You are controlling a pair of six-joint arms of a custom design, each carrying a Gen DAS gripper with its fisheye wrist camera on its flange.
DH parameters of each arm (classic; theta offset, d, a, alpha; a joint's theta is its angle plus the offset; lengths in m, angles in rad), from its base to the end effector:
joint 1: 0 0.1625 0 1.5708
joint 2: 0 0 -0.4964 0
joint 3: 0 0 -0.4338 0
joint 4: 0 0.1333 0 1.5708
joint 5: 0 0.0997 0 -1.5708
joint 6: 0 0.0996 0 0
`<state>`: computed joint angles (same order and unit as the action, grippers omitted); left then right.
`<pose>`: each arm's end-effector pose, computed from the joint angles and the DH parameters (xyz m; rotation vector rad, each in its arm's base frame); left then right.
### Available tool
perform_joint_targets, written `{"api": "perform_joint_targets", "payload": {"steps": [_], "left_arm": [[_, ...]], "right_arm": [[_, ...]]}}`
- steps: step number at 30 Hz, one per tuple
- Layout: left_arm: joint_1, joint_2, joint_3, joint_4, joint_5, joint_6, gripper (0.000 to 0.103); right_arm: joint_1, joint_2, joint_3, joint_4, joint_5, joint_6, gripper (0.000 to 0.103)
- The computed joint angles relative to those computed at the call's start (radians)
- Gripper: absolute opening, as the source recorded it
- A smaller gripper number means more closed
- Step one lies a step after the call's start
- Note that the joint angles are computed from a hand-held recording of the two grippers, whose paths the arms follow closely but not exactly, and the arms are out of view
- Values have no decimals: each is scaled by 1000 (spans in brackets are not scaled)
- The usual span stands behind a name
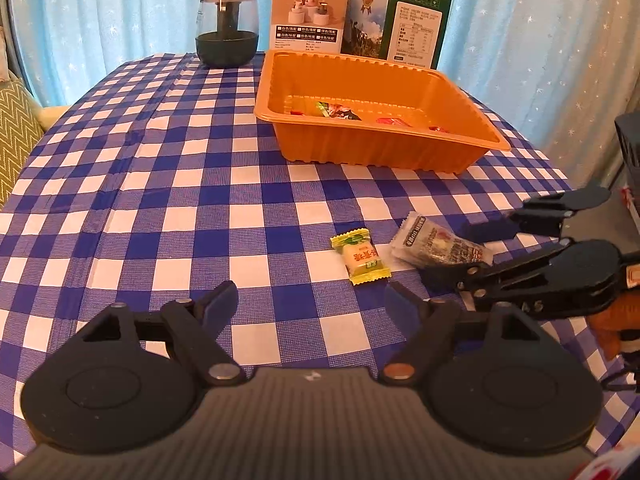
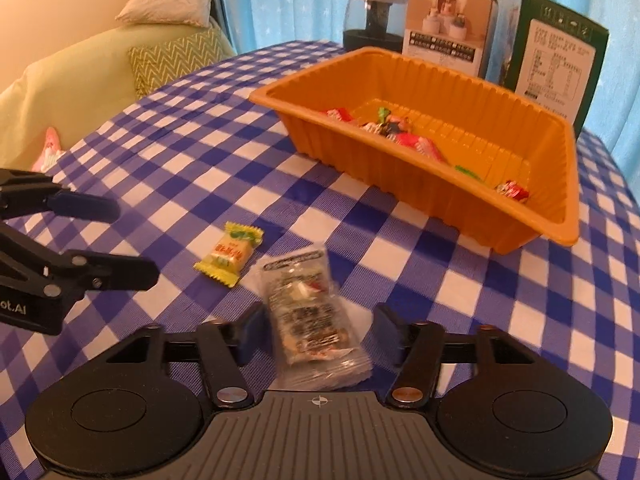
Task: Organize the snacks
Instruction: 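Grasp the clear snack bar with the right tool while the left tool grasps the yellow candy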
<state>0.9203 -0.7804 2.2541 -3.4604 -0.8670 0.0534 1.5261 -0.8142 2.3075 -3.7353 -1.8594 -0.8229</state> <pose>-0.1555 -0.5309 0.0508 0.6749 2.3953 -0.7683 0.0820 -0.5160 0.0782 0.8414 -2.3902 0.6464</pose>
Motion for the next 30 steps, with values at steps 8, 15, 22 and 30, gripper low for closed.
{"api": "perform_joint_targets", "payload": {"steps": [8,15,22,30], "left_arm": [[-2,3,-2,-1,-8,-2,79],[6,31,-26,-19,-43,21,78],[24,66,-62,-37,-82,0,57],[28,112,-112,-25,-73,-10,37]], "right_arm": [[12,5,5,-7,-18,29,39],[28,-9,21,-68,-53,137,38],[31,-21,22,-112,-98,201,38],[19,-42,31,-114,-93,224,38]]}}
